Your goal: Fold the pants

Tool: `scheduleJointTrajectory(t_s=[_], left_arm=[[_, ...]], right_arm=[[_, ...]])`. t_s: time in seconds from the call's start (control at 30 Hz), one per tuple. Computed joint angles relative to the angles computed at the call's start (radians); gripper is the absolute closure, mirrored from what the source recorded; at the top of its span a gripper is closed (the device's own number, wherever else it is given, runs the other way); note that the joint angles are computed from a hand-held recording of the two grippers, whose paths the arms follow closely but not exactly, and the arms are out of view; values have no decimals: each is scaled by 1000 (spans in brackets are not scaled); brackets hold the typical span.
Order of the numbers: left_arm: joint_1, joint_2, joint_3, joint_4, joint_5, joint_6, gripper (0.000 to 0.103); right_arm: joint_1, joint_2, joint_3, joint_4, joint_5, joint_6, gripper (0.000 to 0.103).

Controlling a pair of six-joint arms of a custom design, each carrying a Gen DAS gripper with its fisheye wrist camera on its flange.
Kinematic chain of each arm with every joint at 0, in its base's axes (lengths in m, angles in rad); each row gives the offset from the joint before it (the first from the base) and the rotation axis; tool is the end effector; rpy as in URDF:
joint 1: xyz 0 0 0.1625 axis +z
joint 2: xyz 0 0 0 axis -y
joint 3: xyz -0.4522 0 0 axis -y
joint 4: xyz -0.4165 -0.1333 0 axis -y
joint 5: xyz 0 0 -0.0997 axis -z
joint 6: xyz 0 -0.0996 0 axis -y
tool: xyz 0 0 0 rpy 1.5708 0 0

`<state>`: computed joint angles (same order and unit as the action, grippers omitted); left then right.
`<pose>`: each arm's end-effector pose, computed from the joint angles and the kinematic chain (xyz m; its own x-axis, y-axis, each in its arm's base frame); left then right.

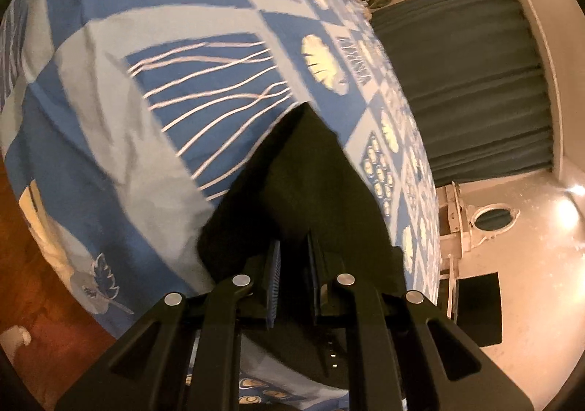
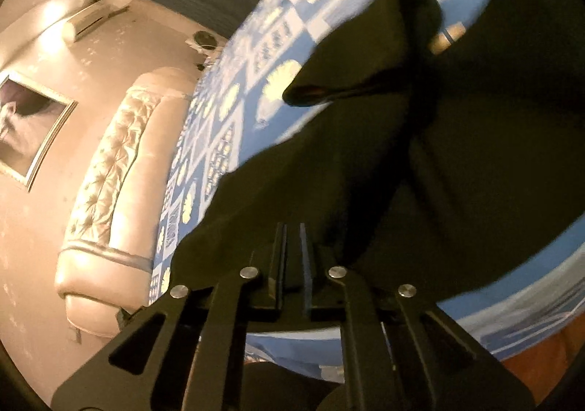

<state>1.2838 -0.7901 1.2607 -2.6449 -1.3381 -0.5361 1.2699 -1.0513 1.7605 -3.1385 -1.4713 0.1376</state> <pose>-0.0841 -0.8370 0.2717 -0.9532 -0.2745 0.1267 -0.2952 0.7555 -0.5849 -0.0650 -0.6926 0.2945 -0.9369 0.3066 -0.1681 0.3253 0.5877 -0.7408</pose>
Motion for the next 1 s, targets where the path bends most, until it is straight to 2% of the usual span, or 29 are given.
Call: scheduleJointTrajectory(t_s=[0.03, 0.1, 0.17, 0.37, 0.4, 0.43, 0.47, 0.53, 0.8, 1.0], left_arm=[[6, 2, 2, -3, -10, -20, 89], [12, 7, 5, -11, -16, -40, 89], [11, 10, 1, -10, -11, -35, 89], [10, 18, -15, 3, -11, -37, 89], [10, 19, -16, 3, -9, -36, 89], [9, 21, -18, 6, -5, -35, 89], [9, 21, -19, 6, -3, -36, 89], [9, 20, -17, 3, -8, -45, 89], [-6, -28, 44, -26, 3, -40, 89], [10, -46, 86, -16, 6, -44, 89]], right_arm=[[-10, 7, -2, 8, 21, 37, 63], [-16, 26, -11, 25, 39, 88, 49], [-20, 44, -21, 39, 53, 110, 48], [-2, 88, -46, -33, -8, 113, 49], [2, 94, -56, -31, -17, 98, 57], [3, 97, -64, -17, -16, 86, 83], [2, 98, -70, -6, -10, 79, 92], [-3, 94, -62, -18, 12, 88, 93], [-3, 14, 38, -54, 75, 41, 93], [-22, 10, 58, -9, 34, 30, 93]])
